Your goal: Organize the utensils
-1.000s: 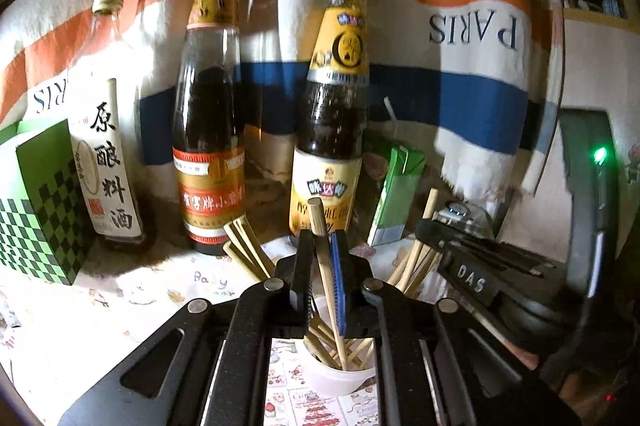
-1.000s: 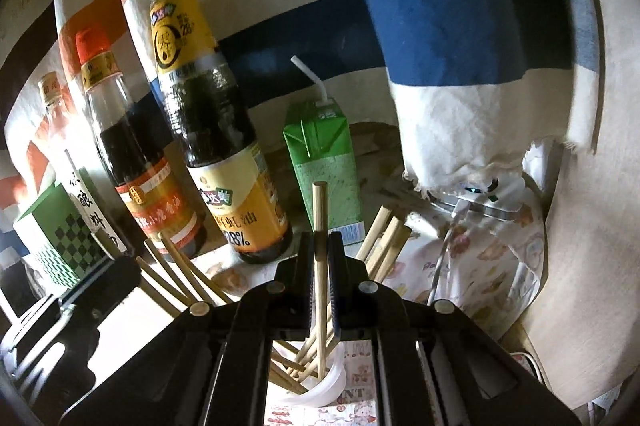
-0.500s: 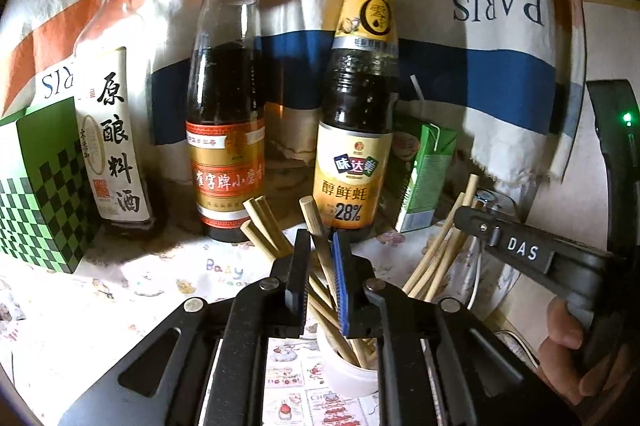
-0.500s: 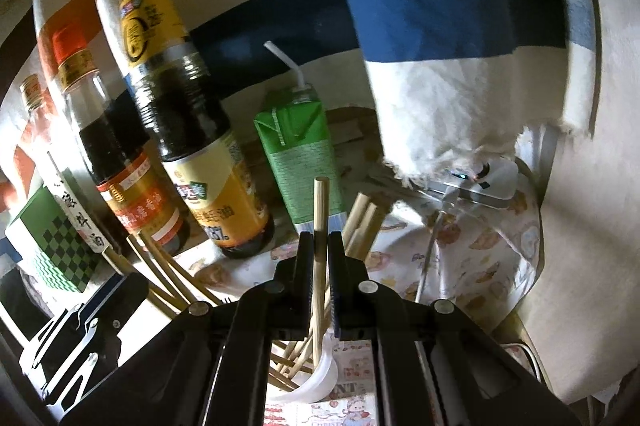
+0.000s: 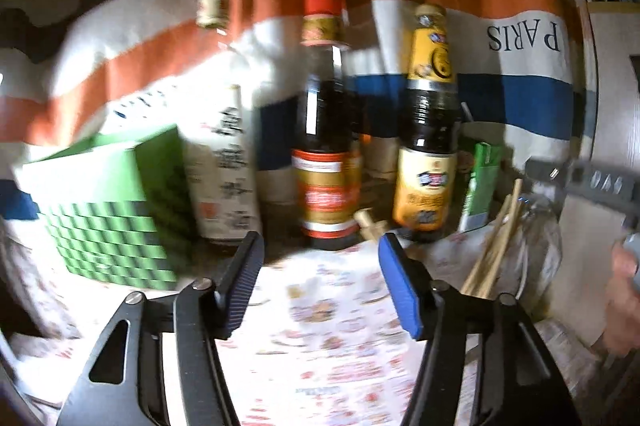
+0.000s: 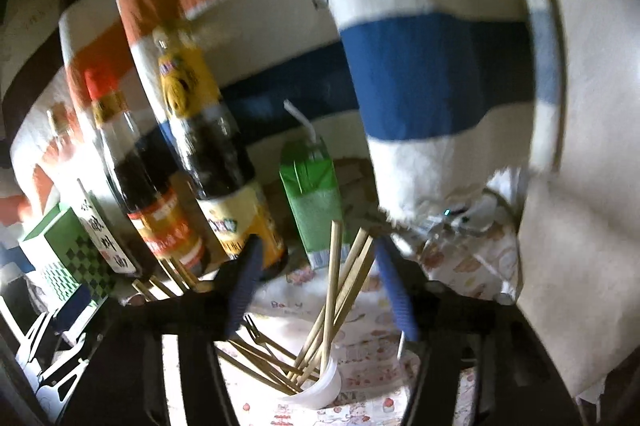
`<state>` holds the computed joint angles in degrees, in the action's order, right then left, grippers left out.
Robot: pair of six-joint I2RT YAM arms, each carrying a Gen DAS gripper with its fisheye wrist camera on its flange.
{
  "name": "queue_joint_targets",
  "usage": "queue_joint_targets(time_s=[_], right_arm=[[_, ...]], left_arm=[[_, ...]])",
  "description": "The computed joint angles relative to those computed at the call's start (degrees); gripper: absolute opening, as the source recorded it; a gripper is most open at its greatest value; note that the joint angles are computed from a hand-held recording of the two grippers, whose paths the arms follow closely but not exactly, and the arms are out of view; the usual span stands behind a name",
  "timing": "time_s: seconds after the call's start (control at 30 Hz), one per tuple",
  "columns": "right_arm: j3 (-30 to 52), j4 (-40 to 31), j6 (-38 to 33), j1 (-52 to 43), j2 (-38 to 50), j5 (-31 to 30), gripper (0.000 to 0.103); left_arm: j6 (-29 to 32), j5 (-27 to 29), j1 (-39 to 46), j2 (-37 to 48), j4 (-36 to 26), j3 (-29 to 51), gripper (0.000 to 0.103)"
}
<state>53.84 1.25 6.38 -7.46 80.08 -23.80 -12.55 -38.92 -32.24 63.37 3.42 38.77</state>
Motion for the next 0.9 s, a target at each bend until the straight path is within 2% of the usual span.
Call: queue_joint_targets(time_s=[0.1,0.27,0.4,0.53,0.7,0.77,0.9], right_arm=[[-3.08,2.43,1.62,-0.34,-3.82,-0.22,0.073],[-8.79,2.96,0.16,0.0,-10.44,-5.79,0.076],[-17.72,6.93,-2.18,2.88,-18.92,-5.09,0.086],[-26.85,9.93,-2.6,5.46,-27.15,-3.38,0.091],[-37.1,18.3,-0.86,6.12,-30.32,-1.57,0.096],[-39.9,22.81,-1.14,6.47,-28.91,-0.56,0.097],[-42.15,29.2,-2.67,8.93,-23.2,3.06,0.099]], left_arm=[[1.53,-1.1,0.44,-8.05,-1.28,-4.75,0.08],[1.71,-4.0,-1.31,-18.96,-6.73,-9.95,0.093],[0.99,-7.82,-5.87,-27.87,-10.31,-14.49,0.102],[-2.97,-9.71,-9.04,-35.57,-14.3,-18.68,0.102],[-4.65,-12.98,-10.16,-43.45,-15.86,-25.43,0.102],[-4.38,-12.44,-8.32,-44.32,-14.51,-28.07,0.102],[-1.84,-12.83,-6.6,-40.05,-7.23,-32.03,0.102]])
